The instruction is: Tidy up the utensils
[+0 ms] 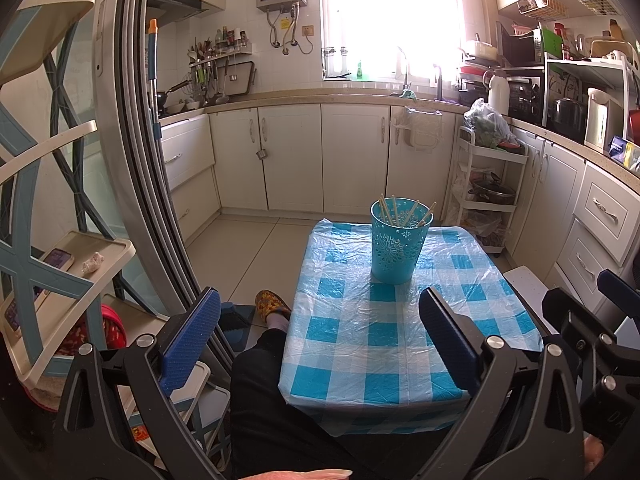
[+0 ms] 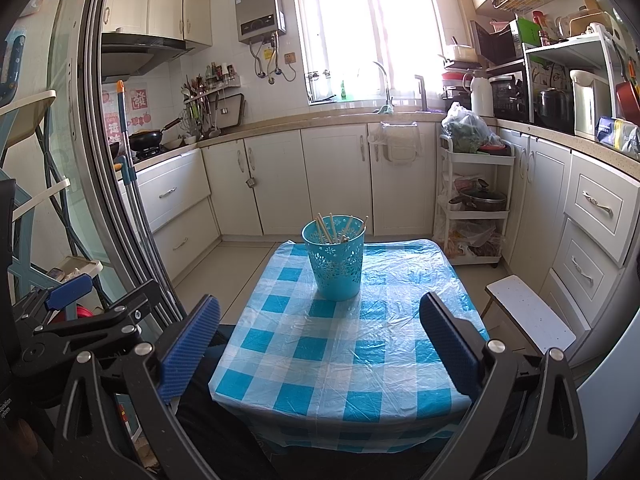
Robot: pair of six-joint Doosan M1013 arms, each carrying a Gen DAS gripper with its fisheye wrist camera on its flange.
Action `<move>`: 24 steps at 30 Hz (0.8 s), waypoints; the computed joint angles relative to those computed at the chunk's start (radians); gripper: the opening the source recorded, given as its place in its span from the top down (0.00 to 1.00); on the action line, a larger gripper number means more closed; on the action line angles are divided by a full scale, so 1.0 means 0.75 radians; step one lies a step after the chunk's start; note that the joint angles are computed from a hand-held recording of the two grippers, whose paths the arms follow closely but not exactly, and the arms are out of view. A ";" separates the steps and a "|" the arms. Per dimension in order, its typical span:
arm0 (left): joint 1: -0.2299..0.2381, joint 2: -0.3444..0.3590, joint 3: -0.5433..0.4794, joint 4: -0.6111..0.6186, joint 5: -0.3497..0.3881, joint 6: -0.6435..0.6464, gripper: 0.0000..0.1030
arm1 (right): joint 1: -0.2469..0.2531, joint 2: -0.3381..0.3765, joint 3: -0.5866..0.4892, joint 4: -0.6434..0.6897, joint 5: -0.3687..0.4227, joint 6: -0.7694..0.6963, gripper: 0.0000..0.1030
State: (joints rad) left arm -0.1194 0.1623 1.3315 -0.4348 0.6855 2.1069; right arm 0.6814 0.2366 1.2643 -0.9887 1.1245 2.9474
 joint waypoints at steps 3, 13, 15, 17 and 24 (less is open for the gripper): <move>0.000 0.000 0.000 0.000 0.001 -0.001 0.07 | 0.000 -0.001 0.002 0.001 0.000 -0.001 0.07; 0.003 -0.036 0.067 -0.039 -0.112 0.046 0.07 | 0.003 0.004 0.004 0.010 0.007 0.005 0.07; 0.000 -0.032 0.064 -0.028 -0.102 0.048 0.07 | 0.002 0.006 0.005 0.014 0.010 0.002 0.07; -0.001 -0.019 0.047 -0.021 -0.060 0.044 0.07 | -0.003 0.007 0.008 0.021 0.011 0.006 0.07; -0.006 0.024 -0.003 0.019 0.013 0.000 0.07 | -0.056 0.010 0.023 0.082 0.001 -0.006 0.07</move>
State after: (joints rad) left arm -0.1240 0.1805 1.3291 -0.4209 0.6952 2.1065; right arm 0.6392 0.2440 1.2814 -0.9272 1.1251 2.9426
